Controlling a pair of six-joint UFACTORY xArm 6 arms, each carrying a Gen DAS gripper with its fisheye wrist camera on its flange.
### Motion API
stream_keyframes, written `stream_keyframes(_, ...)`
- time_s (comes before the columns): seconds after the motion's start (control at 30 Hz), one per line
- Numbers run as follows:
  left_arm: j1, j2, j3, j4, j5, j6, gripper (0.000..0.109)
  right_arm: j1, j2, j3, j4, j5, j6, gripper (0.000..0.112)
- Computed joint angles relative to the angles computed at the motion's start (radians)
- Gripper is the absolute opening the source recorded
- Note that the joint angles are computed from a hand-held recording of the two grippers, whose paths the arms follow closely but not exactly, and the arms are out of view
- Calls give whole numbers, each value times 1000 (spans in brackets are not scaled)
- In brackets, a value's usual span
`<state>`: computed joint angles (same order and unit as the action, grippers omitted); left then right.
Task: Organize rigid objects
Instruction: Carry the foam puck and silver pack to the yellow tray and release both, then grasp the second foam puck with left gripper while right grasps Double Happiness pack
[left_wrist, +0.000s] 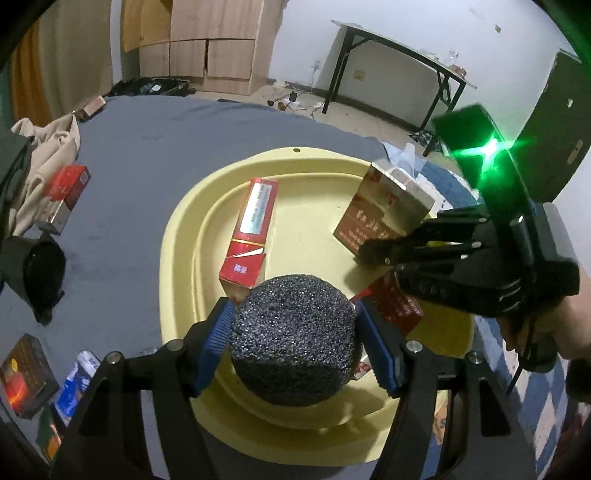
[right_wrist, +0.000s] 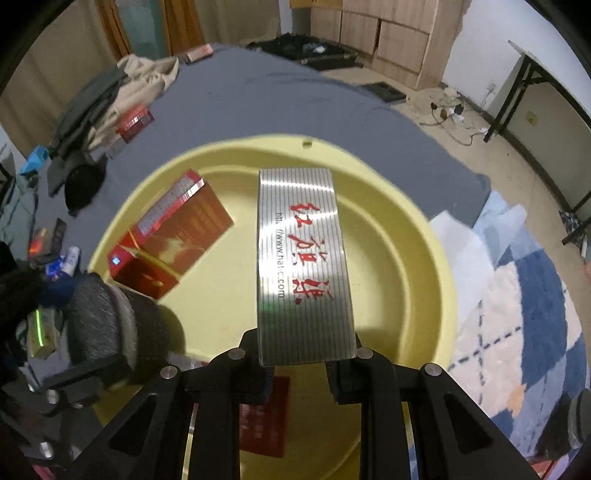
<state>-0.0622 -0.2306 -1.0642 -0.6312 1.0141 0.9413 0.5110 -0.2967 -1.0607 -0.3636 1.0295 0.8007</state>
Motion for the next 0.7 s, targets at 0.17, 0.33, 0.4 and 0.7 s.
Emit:
stream_keyframes(0.17,20,5,-2,-34,29,0,88,1,21,-2,-7,-28,-21,27)
stream_keyframes(0.33,41,-11,-22,-80,69,-8,103,44,-21,23,-45,-52,-6,60)
stream_keyframes(0.4,34,-26,-24,-76,55,-12,103,63,-52,37,-42,-50,7,75)
stream_keyframes(0.7,-115,-111,-62,-66,50,-103,103,250,-397,151,-197,156,340,101)
